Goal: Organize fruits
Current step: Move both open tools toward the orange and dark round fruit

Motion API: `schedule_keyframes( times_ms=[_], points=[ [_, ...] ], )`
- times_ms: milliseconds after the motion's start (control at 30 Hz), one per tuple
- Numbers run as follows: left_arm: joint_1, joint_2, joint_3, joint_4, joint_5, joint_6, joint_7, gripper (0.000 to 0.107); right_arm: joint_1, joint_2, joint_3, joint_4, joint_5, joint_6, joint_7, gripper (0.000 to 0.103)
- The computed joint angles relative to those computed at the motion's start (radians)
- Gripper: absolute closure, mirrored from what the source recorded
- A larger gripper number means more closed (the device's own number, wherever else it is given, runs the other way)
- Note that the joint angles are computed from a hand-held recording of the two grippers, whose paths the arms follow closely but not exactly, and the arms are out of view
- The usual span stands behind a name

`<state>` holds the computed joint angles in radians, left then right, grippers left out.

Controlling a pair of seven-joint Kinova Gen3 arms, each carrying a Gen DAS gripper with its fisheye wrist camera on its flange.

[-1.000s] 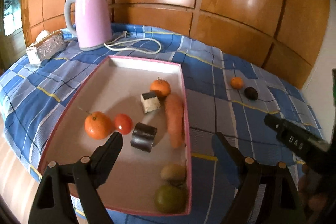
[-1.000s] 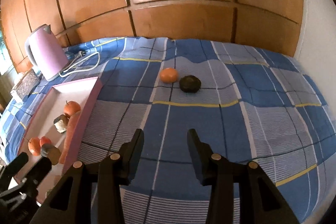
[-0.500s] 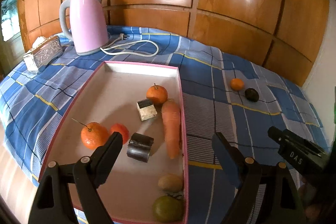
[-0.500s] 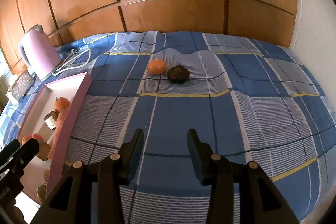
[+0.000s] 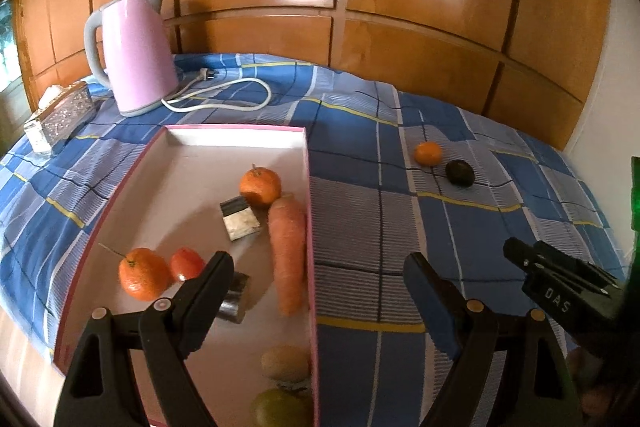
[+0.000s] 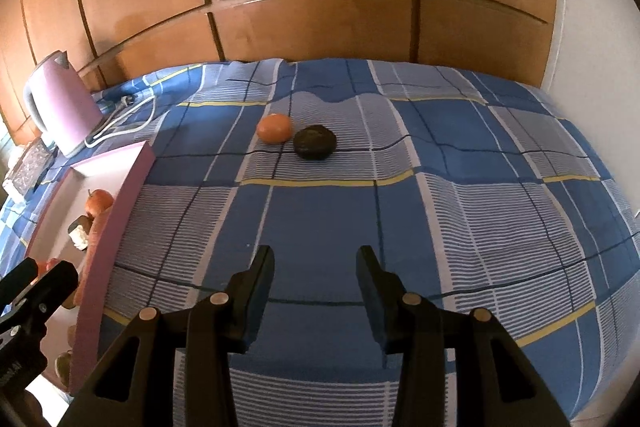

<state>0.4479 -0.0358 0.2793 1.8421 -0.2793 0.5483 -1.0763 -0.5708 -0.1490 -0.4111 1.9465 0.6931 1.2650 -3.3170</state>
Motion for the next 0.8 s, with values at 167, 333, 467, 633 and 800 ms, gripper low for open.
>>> schedule_keyframes(
  times_ms=[167,333,467,633,800],
  points=[
    [0.014,0.025,0.002,-0.021,-0.003,0.002,-0.004,0.02,0.015,-0.007,0.019,0.007,-0.008,-0.009,0.018,0.06],
    [0.034,0.052,-0.006,-0.048,0.003,0.003,-0.017,0.02,0.038,-0.011,0.032,0.008,-0.003,-0.025,0.055,0.06],
    [0.052,0.078,-0.014,-0.074,0.006,0.008,-0.024,0.02,0.058,-0.012,0.044,0.007,-0.005,-0.044,0.093,0.06],
    [0.07,0.101,-0.026,-0.097,0.019,0.012,-0.041,0.02,0.078,-0.012,0.051,0.008,-0.01,-0.062,0.121,0.06],
    [0.084,0.12,-0.034,-0.113,0.039,0.017,-0.066,0.021,0.098,-0.014,0.065,0.016,-0.023,-0.086,0.152,0.06]
  ],
)
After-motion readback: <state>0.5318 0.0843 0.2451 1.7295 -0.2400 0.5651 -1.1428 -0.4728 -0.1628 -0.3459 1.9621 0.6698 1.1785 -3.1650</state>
